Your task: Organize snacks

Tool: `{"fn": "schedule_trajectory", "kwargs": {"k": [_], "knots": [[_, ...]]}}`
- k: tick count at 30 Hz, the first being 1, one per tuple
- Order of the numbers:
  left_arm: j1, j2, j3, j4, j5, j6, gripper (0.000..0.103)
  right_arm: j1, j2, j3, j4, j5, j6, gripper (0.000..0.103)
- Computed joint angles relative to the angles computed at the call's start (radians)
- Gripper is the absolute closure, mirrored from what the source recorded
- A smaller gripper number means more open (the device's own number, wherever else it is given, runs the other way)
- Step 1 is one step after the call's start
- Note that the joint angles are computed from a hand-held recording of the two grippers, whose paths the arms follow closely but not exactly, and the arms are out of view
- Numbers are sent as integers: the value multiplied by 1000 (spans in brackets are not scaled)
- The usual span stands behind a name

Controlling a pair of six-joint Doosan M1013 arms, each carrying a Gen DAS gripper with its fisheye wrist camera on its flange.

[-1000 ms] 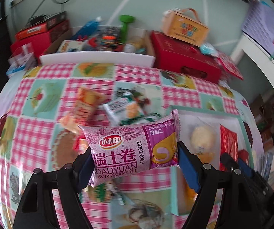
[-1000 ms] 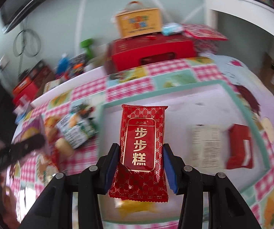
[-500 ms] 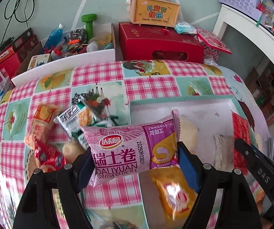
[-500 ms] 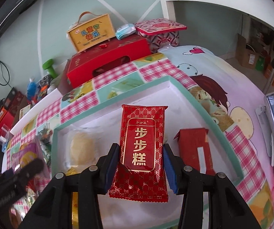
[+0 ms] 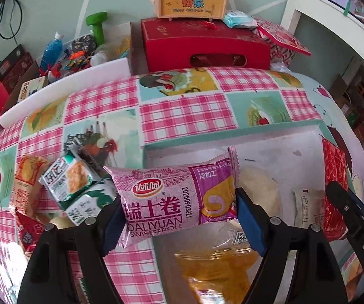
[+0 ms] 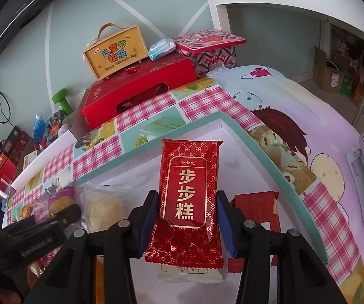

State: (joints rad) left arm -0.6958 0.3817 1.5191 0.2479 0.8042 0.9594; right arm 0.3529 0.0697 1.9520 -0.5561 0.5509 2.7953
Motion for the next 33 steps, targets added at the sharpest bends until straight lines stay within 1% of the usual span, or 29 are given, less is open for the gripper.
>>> {"fn": "schedule_trajectory", "kwargs": {"k": [3, 6, 8, 10, 11, 15, 18, 23, 25, 26, 28, 31, 33], "knots": [[-7, 5, -5, -9, -10, 17, 22, -1, 0, 0, 4, 2, -3, 55], [-14, 7, -8, 5, -7, 8, 21, -2, 0, 0, 4, 0, -5, 54], [-20, 6, -7, 33, 4, -9, 17, -1, -3, 1, -10, 2, 8, 52], [-26, 1, -4, 57, 11, -27, 12, -2, -7, 4, -14, -8, 9, 42], [-25, -2, -3, 55, 12, -27, 12, -4, -10, 7, -13, -17, 9, 40], [-27, -18, 8, 65, 7, -51, 11, -6, -15, 6, 10, -24, -20, 39], [-25, -31, 17, 64, -5, -70, 3, -6, -14, -2, 42, -3, -57, 37], [-18, -46, 33, 79, -3, -130, 2, -4, -11, -10, 55, 35, -79, 22], [-15, -51, 40, 85, -7, -153, 2, -2, -12, -8, 41, 36, -68, 13], [-14, -53, 42, 85, -7, -160, 2, -1, -13, -8, 38, 35, -67, 11], [-12, -55, 45, 85, -7, -170, 2, 2, -13, -8, 25, 36, -59, 0], [-10, -60, 54, 89, -11, -185, 1, 7, -11, -11, 5, 51, -41, 0], [-11, -65, 61, 95, -11, -197, 1, 4, -14, -10, 15, 45, -45, 0]]}}
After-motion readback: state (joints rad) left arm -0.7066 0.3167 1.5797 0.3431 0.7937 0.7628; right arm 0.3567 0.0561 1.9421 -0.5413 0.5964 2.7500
